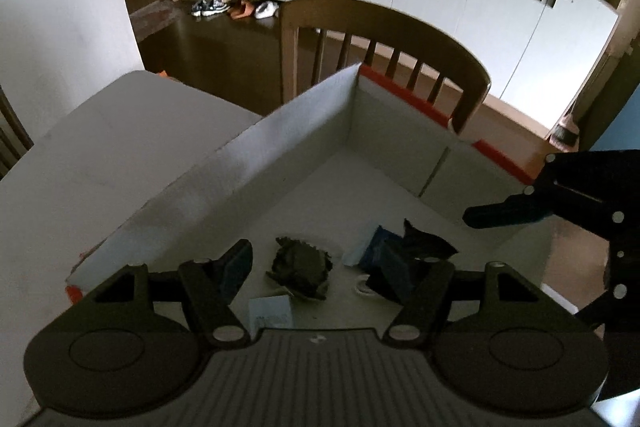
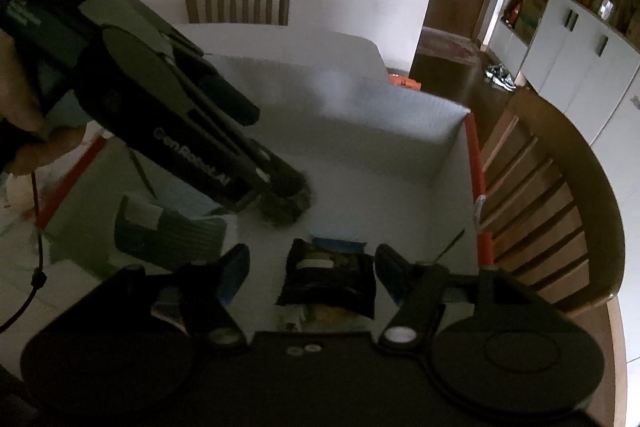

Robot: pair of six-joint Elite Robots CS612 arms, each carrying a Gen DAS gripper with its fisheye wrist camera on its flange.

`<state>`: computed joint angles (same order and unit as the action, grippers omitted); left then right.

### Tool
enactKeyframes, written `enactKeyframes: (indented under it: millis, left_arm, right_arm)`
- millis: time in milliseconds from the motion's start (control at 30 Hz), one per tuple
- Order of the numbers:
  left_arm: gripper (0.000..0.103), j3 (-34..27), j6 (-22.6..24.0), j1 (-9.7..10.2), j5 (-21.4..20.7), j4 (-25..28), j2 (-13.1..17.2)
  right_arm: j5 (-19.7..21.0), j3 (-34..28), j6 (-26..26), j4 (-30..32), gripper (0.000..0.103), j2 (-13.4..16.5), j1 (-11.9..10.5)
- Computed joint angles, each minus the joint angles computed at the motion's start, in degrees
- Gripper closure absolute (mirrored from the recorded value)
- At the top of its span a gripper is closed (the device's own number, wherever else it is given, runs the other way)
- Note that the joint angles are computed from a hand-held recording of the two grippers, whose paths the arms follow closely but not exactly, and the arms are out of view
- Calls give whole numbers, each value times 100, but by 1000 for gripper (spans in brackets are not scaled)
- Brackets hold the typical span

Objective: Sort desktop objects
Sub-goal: 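Open both grippers to drop the pouches into the shoebox, then withdraw both grippers from the shoebox back toward the table items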

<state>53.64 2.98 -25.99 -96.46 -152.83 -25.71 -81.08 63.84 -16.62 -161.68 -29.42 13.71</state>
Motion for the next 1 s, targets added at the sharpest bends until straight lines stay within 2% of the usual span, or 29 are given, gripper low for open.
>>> enactKeyframes:
  millis: [633,833,1000]
  left_arm:
    - [33,1427,-141,46,-172,-1294,-760]
    - [33,1896,-140,62,-135,-1740,-978]
    - [33,2321,-165,76,8,-2178,-1175]
  right_arm:
    - [-157,661,121,-610,30,-435,120]
    - [-137,815,209,-815,25,-526,179]
    - [-30,977,283,-1048,16,-612,231]
